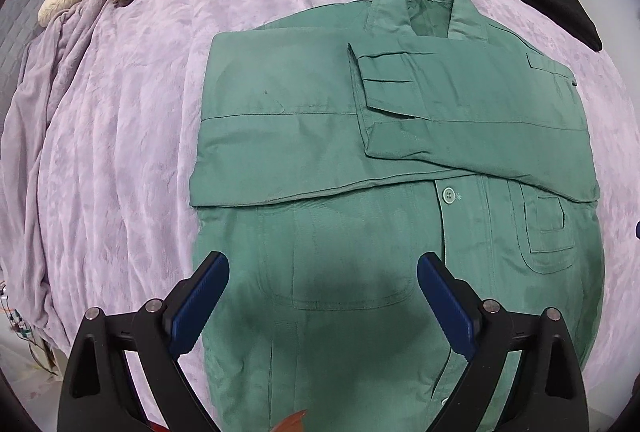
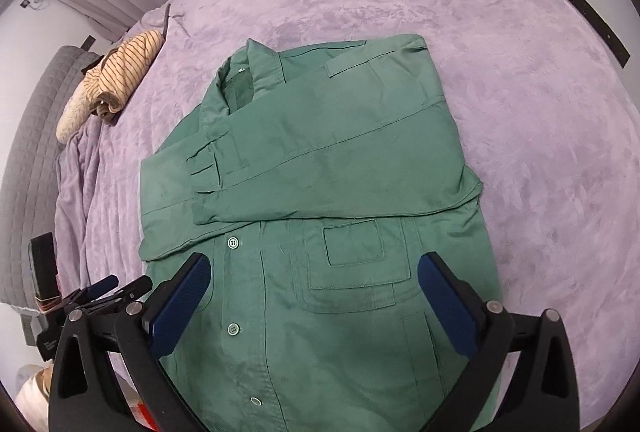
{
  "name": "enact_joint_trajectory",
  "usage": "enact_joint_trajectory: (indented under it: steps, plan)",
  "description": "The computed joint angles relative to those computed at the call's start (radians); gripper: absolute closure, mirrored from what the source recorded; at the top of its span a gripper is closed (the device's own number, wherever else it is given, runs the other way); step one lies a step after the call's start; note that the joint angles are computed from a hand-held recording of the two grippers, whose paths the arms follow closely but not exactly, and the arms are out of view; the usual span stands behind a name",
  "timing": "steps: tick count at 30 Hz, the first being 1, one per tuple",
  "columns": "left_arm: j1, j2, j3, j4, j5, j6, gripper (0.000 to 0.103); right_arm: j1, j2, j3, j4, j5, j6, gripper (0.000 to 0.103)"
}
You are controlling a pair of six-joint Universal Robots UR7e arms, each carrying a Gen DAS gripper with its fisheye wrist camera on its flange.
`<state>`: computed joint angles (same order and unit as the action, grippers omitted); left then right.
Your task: Fold large clothes
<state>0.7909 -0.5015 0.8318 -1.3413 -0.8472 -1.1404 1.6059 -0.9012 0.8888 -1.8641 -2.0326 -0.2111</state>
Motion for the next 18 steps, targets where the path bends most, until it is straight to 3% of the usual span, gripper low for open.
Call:
enact_joint_trajectory:
  steps: [10, 18]
  plan:
    - [-0.029, 0.057, -0.080, 0.130, -0.026, -0.127, 0.007, -0.050, -0.027, -0.027, 0.139, 0.042, 0.016, 0.000]
    - [-0.087, 0.029, 0.007, 0.100, -0.069, -0.251, 0.007, -0.090, -0.023, -0.106, 0.303, 0.106, -0.018, 0.000]
